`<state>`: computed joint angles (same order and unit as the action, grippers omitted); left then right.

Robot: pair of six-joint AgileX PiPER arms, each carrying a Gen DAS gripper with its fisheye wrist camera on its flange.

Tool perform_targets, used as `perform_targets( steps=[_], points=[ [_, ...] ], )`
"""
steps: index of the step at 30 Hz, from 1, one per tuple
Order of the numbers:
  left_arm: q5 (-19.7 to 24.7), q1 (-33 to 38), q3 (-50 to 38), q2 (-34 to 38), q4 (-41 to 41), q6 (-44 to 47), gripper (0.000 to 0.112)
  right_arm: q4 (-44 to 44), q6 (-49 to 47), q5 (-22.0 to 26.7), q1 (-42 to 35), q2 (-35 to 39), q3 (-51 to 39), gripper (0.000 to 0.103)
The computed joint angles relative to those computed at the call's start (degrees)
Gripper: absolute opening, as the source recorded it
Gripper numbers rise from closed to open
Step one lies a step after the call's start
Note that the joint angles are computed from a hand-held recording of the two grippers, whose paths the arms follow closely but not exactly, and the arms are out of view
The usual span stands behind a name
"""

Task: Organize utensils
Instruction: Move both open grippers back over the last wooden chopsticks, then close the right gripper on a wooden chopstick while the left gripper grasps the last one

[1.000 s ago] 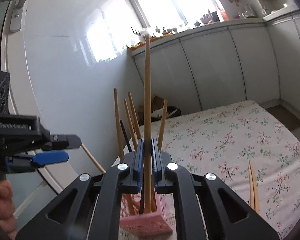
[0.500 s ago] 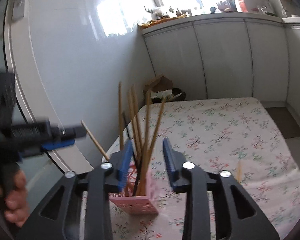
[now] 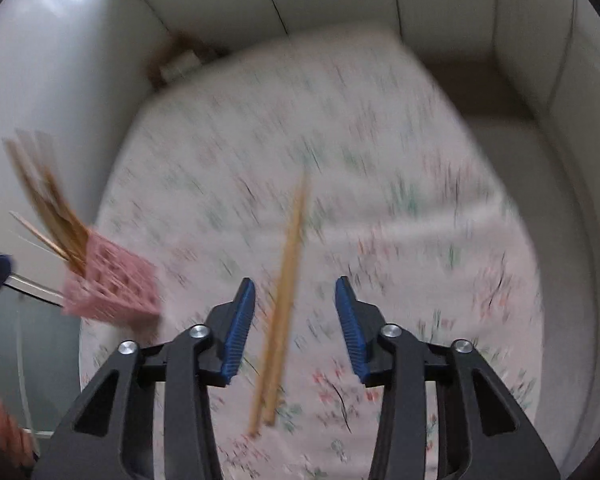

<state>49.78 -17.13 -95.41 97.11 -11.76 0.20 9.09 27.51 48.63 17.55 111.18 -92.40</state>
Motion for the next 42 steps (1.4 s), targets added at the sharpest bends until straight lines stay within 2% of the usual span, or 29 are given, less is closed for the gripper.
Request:
perform_targets(
  steps=[3, 7, 15, 19, 25, 28, 29, 31, 33, 37, 42],
  points=[
    [1.29, -2.11, -0.14, 0.7, -1.81, 0.89, 0.049, 0.88, -1.37, 1.24, -1.19, 2.42, -0.93, 0.029],
    [3.93, -3.98, -0.71, 2.94, -2.79, -0.52, 0.049, 5.22, -4.73, 0.24, -3.03, 5.0, -2.35, 0.029],
    [4.74, -4.93, -0.97, 4.56, -2.52, -2.78, 0.049, 3.21, -6.97, 2.19, 0.35, 11.29, -9.1, 0.025],
    [4.62, -4.62, -0.99, 4.78, -2.6, -3.73, 0.049, 0.02, -5.02, 3.53, 1.56, 14.33, -12.84, 0.018],
    [4.87, -3.42, -0.28, 4.35, -3.12, -2.83, 0.049, -1.11, -3.72, 7.88, 2.15, 18.81, -20.82, 0.017],
    [5.27, -3.61, -0.59, 4.27, -2.95, -3.05, 0.049, -1.71, -2.82, 8.4, 1.88, 20.39, -23.45, 0.015],
    [5.51, -3.74, -0.92, 4.38, -2.92, -3.11, 0.049, -2.53, -2.47, 8.96, 2.13, 21.28, -24.97, 0.011],
    [5.6, -4.3, -1.31, 4.61, -2.66, -3.21, 0.049, -4.17, -2.66, 10.46, 2.72, 22.31, -27.15, 0.009],
    [5.5, -4.9, -1.44, 4.72, -2.26, -3.52, 0.049, -0.78, -3.23, 10.77, 1.63, 21.74, -26.45, 0.007],
    [6.01, -5.67, -2.62, 5.44, -2.04, -4.34, 0.049, 6.26, -6.56, 2.82, -3.17, 12.5, -14.85, 0.007],
    [6.82, -7.59, -5.2, 8.13, -0.83, -5.43, 0.049, 8.32, -9.89, -4.26, -6.16, -0.23, -2.5, 0.007]
  ],
)
